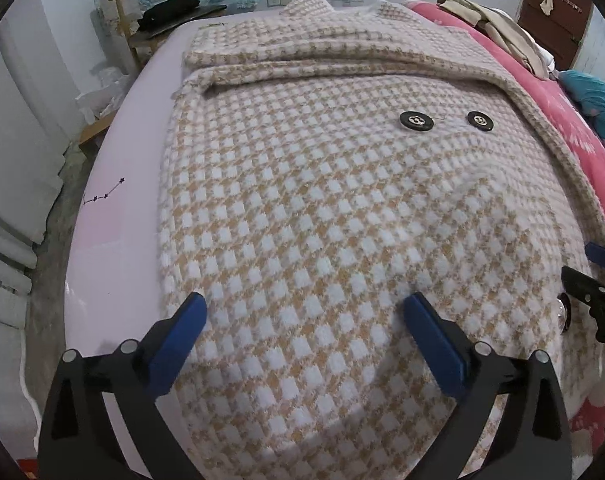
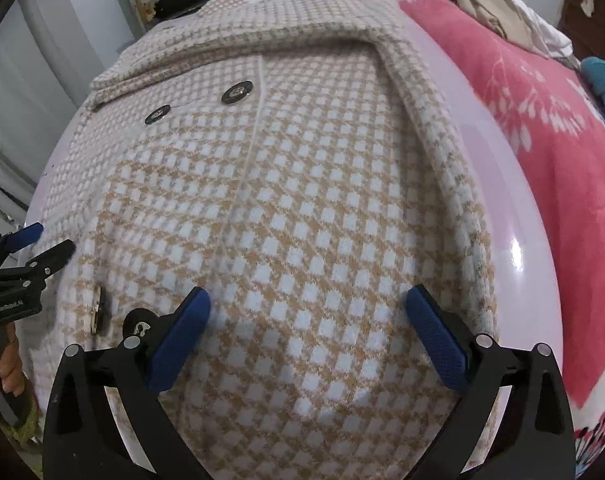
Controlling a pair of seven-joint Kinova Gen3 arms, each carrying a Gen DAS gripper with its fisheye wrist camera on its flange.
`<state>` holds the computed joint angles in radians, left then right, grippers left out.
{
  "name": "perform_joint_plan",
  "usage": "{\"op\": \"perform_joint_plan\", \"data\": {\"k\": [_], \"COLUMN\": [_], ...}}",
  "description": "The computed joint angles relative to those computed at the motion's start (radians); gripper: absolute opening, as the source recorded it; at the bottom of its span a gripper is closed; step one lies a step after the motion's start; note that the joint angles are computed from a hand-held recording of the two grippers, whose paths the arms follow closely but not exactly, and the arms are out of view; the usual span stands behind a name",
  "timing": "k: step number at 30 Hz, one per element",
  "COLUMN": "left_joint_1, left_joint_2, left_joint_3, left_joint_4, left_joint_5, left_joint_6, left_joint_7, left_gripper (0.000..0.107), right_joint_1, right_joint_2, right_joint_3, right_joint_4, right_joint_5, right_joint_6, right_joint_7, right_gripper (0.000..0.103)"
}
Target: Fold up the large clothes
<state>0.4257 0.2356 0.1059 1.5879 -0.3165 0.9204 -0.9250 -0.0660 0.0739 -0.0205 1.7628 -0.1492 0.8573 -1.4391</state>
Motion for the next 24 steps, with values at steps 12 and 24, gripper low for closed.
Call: {"op": "perform_joint_plan", "data": {"k": [12, 24], "left_joint_1": [-0.003, -0.004], "left_joint_2": [0.003, 0.018], "left_joint_3": [0.004, -0.001], "left_joint_4": [-0.009, -0.035], "left_joint_5": [0.009, 0.021], "left_joint_6": [0.022, 0.045], "left_joint_7": [-0.013, -0.028], "left_gripper": [0.098, 0.098], "right_joint_1": [0.002, 0.013], "right_joint_2": [-0.03, -0.023], "right_joint_3": [0.003, 0.009], "right_joint_4": [0.062, 0.063], "right_joint_5": [-0.01, -0.031], "right_joint_6": [-0.053, -0.051], "right_joint_7": [0.017, 0.048], "right_gripper": [0.095, 0.095]}}
